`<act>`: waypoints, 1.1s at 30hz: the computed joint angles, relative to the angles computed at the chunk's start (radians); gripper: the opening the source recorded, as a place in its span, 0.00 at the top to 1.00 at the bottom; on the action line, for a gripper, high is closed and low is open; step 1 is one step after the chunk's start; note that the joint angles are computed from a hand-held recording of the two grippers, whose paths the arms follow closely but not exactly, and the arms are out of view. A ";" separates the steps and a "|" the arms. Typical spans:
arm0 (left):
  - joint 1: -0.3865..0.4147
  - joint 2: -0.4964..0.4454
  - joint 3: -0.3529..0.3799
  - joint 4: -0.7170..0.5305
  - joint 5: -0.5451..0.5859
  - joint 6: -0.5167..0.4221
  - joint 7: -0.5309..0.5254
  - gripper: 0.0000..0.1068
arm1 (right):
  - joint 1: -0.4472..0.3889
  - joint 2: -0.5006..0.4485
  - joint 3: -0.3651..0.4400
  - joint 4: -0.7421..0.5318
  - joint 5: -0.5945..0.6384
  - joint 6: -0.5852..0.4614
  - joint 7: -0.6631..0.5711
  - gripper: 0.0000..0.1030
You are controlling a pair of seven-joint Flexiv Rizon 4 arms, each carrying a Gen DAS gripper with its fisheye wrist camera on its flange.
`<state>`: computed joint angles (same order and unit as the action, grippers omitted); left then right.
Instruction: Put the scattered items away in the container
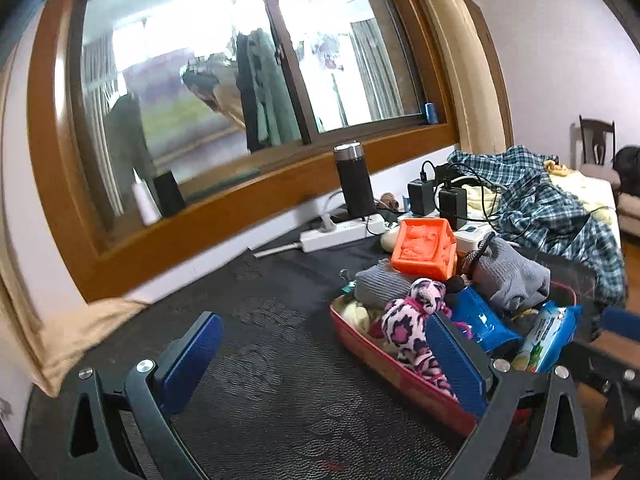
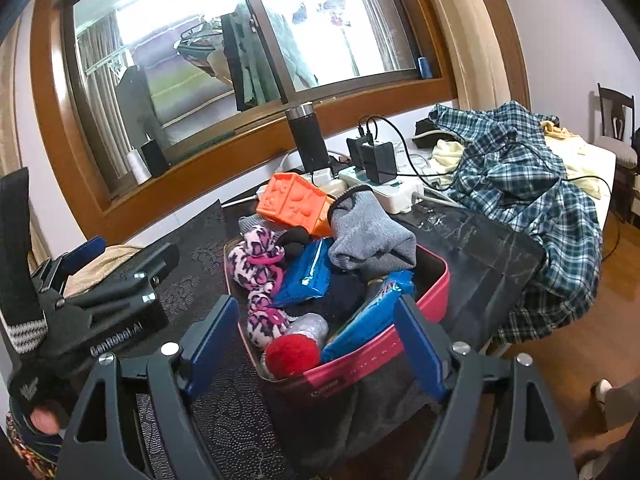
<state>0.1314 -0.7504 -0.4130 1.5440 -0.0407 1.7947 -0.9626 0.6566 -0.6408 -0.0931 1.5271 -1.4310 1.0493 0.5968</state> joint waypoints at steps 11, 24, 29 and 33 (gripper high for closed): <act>0.063 0.036 -0.078 0.066 -0.027 -0.053 0.018 0.04 | 0.022 0.019 0.021 0.012 0.061 -0.063 -0.089 0.19; 0.026 0.042 -0.042 0.061 -0.064 -0.073 0.038 0.04 | 0.029 0.010 0.015 0.012 0.124 -0.064 -0.125 0.17; 0.008 0.040 -0.026 0.050 -0.083 -0.095 0.045 0.04 | 0.029 0.011 0.011 0.018 0.130 -0.060 -0.118 0.17; -0.006 0.037 -0.017 0.039 -0.101 -0.120 0.062 0.04 | 0.030 0.013 0.010 0.019 0.130 -0.060 -0.120 0.17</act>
